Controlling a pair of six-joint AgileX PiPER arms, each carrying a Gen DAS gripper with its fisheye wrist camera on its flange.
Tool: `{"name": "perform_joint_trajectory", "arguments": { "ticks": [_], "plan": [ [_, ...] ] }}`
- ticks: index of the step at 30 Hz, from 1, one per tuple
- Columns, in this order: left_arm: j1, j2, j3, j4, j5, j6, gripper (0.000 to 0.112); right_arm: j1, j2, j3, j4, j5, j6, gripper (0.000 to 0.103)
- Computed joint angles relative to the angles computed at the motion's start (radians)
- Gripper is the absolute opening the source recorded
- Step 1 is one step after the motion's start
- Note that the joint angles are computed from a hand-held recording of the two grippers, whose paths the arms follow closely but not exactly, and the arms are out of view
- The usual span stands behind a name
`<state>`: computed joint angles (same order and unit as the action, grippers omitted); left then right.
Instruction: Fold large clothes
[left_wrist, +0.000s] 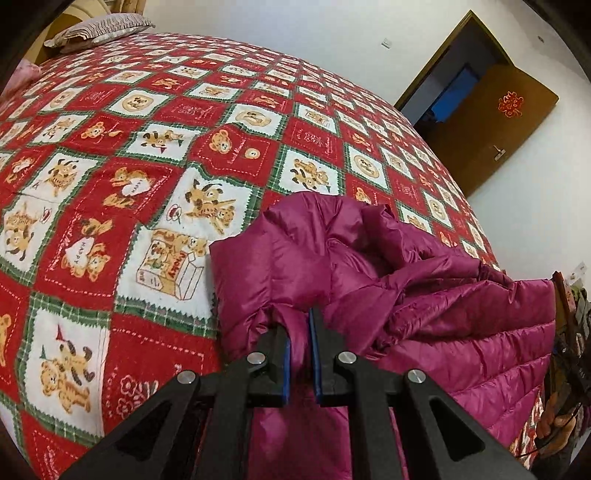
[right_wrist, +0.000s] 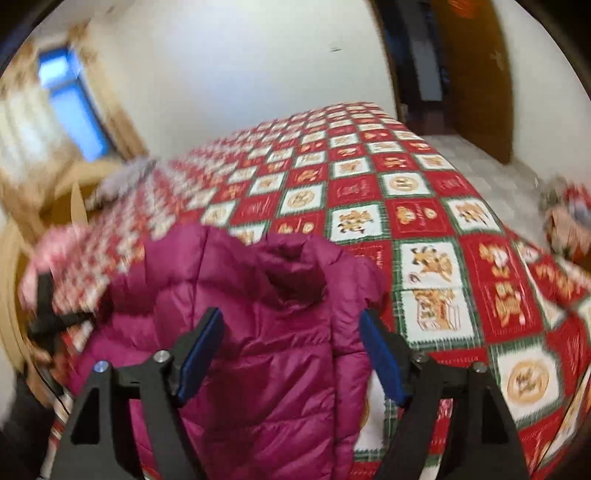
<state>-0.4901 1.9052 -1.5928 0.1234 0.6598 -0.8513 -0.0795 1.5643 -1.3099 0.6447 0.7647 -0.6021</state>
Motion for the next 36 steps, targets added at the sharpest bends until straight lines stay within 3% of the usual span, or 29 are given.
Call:
{"name": "perform_joint_trajectory", "arguments": {
  "ticks": [5,6,7,8,10,15,19,23,28,31,36],
  "plan": [
    [0.004,0.018,-0.008,-0.004,-0.008,-0.021,0.008,0.094,0.174,-0.130,-0.187,-0.018,0.162,0.083],
    [0.004,0.017,-0.004,-0.004,-0.009,-0.022,0.008,0.102,0.197,-0.142,-0.202,-0.016,0.177,0.075],
    [0.004,0.015,-0.001,-0.002,-0.009,-0.025,0.008,0.102,0.219,-0.148,-0.186,-0.012,0.164,0.042],
    [0.001,0.013,0.001,0.007,-0.008,-0.034,0.008,0.099,0.226,-0.140,-0.162,-0.016,0.140,0.023],
    [-0.012,-0.007,0.020,0.053,-0.014,-0.078,0.008,0.099,0.197,-0.085,-0.167,-0.066,0.144,0.012],
    [-0.038,-0.101,0.091,0.142,-0.060,-0.179,0.008,0.041,0.015,0.074,-0.022,-0.157,0.008,0.010],
    [-0.042,-0.129,0.021,0.211,-0.031,-0.232,0.008,-0.003,-0.024,0.032,0.056,-0.158,-0.009,0.010],
    [-0.024,-0.016,-0.187,0.265,0.108,-0.226,0.008,0.043,0.086,-0.100,-0.076,-0.206,0.142,0.010],
    [-0.028,0.262,-0.536,0.296,0.372,-0.101,0.008,0.079,0.285,-0.221,-0.331,-0.231,0.384,0.010],
    [-0.022,0.342,-0.585,0.291,0.418,-0.076,0.008,0.092,0.345,-0.195,-0.411,-0.272,0.445,0.012],
    [-0.046,0.383,-0.555,0.363,0.397,-0.092,0.008,0.086,0.352,-0.132,-0.389,-0.328,0.405,0.012]
  ]
}}
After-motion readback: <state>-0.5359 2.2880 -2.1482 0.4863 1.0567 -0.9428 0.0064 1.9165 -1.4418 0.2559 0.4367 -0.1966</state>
